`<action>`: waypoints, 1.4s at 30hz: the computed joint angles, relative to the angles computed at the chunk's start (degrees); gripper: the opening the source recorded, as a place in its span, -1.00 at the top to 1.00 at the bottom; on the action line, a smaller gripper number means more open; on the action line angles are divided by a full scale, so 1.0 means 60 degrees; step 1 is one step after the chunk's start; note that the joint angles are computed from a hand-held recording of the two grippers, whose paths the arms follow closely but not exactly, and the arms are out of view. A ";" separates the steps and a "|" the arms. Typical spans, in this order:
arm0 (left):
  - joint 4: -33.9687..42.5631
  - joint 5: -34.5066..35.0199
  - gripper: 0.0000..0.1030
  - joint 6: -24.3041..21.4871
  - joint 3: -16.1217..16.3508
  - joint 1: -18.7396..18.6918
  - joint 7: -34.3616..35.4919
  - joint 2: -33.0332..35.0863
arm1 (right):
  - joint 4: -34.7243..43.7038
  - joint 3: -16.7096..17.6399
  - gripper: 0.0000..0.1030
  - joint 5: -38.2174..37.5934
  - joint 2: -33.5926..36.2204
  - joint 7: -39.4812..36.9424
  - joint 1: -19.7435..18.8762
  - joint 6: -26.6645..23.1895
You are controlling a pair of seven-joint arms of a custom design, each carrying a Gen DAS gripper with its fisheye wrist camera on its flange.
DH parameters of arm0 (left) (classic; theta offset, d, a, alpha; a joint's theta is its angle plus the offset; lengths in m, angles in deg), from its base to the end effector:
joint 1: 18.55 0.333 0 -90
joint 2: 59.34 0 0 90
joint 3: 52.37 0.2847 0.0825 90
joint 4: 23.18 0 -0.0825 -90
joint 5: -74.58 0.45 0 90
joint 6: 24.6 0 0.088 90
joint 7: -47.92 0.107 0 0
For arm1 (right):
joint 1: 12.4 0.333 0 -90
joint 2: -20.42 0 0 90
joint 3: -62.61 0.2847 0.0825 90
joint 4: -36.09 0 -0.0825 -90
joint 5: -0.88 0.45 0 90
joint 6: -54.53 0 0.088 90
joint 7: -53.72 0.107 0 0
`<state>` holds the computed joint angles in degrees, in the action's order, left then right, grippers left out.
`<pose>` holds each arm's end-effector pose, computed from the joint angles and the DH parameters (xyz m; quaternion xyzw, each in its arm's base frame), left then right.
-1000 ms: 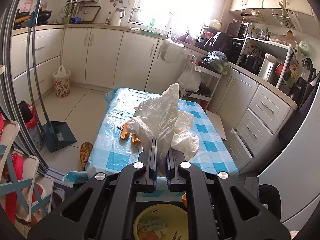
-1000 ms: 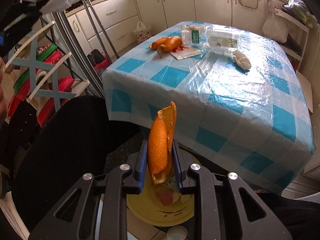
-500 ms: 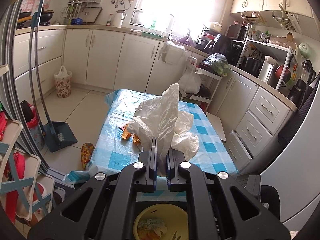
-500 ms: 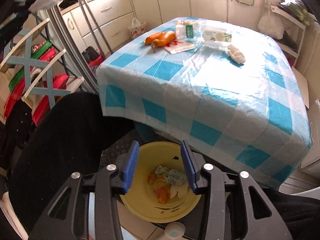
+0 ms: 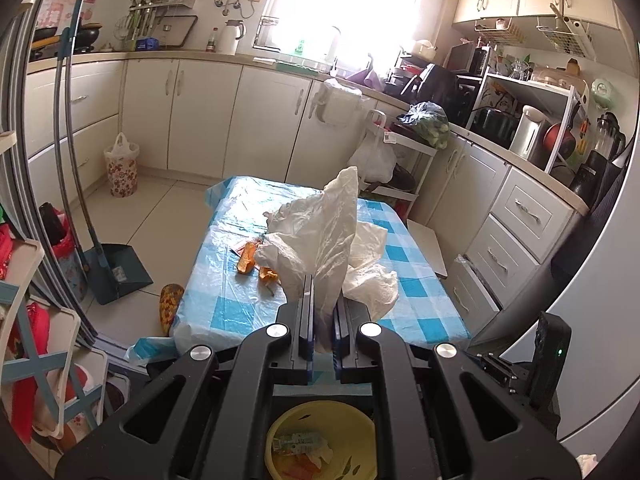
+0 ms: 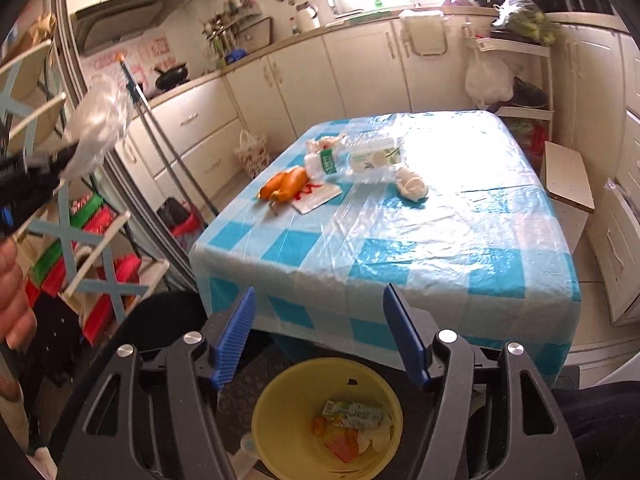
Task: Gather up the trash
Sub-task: 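Lower the white tissue into the yellow bucket and open the left tool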
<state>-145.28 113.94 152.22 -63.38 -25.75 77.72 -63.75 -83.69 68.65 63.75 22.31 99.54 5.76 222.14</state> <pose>0.5776 -0.2468 0.4897 -0.6307 0.5946 -0.4405 0.2338 0.6052 0.2102 0.4084 -0.6912 0.5656 -0.0982 0.4390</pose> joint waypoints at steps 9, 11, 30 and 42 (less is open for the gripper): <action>-0.0397 -0.1556 0.87 -0.0261 0.0047 -0.0520 0.1682 0.0134 | 0.0088 -0.0031 -0.24 0.1277 -0.0056 -0.0532 -0.0070 0.0249; -0.0451 -0.2213 0.87 -0.0393 0.0059 -0.0699 0.2352 0.0247 | 0.0079 -0.0022 -0.24 0.1598 -0.0094 -0.0801 -0.0058 0.0370; 0.2135 -0.6146 0.16 -0.4608 -0.0962 -0.0841 0.6839 0.3468 | 0.0073 -0.0123 -0.25 0.2634 -0.0190 -0.1566 -0.0070 0.0519; 0.0918 -0.1547 -0.49 -0.3020 0.0116 -0.1424 0.2239 0.1842 | 0.0062 -0.0082 -0.29 0.2271 -0.0131 -0.1307 -0.0045 0.0744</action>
